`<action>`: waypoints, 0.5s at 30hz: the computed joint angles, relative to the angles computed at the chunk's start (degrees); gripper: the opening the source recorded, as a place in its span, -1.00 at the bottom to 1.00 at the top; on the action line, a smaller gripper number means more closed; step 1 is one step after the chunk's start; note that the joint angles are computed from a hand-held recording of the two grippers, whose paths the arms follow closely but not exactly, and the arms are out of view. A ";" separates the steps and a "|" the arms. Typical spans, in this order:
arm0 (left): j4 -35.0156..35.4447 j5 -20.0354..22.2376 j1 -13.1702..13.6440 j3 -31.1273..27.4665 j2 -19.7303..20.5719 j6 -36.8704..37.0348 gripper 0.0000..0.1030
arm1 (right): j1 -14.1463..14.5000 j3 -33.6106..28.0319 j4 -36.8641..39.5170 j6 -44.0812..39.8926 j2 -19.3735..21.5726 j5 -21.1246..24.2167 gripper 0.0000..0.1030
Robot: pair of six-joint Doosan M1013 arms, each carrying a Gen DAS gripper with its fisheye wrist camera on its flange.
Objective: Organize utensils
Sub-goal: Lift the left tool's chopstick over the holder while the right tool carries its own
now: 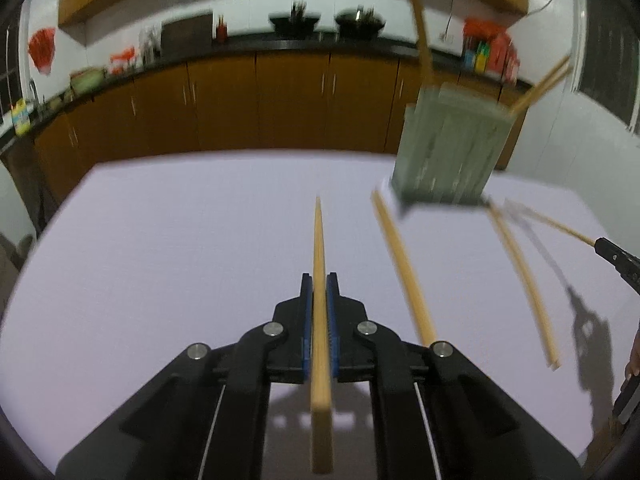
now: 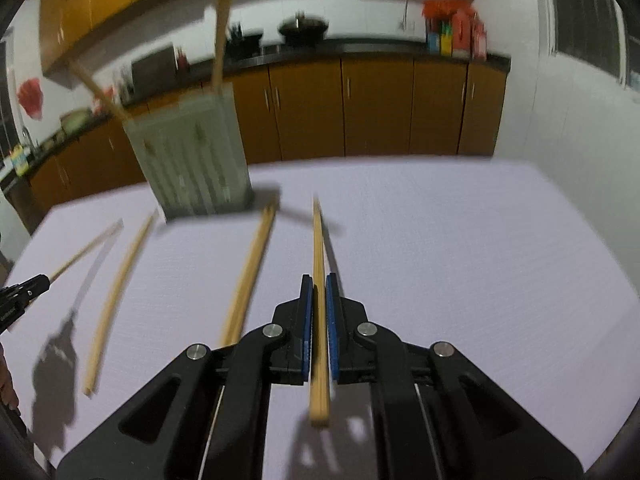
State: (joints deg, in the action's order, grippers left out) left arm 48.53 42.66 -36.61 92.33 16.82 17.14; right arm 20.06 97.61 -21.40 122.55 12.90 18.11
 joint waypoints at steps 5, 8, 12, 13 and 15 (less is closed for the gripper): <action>5.68 -1.34 -0.09 -1.64 -1.62 -2.79 -0.85 | -0.15 -0.39 -7.09 6.70 -1.60 -3.95 -0.86; 6.99 -2.25 0.21 -2.61 -1.95 -3.05 -0.85 | -0.19 -0.88 -10.59 10.01 -1.98 -5.59 -0.86; 7.66 -3.72 0.51 -3.84 -2.24 -2.51 -0.85 | -0.17 -1.64 -12.59 12.13 -2.36 -6.95 -0.86; 7.98 -4.17 0.47 -4.32 -2.33 -2.25 -0.85 | -0.24 -2.03 -10.84 10.47 -2.48 -7.55 -0.86; 8.20 -5.02 0.46 -5.16 -2.40 -1.61 -0.85 | -0.32 -2.40 -7.08 6.77 -2.87 -8.92 -0.86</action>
State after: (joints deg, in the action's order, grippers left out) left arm 56.73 37.64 -36.15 87.17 14.42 15.54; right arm 19.73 95.21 -28.48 129.32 10.03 9.19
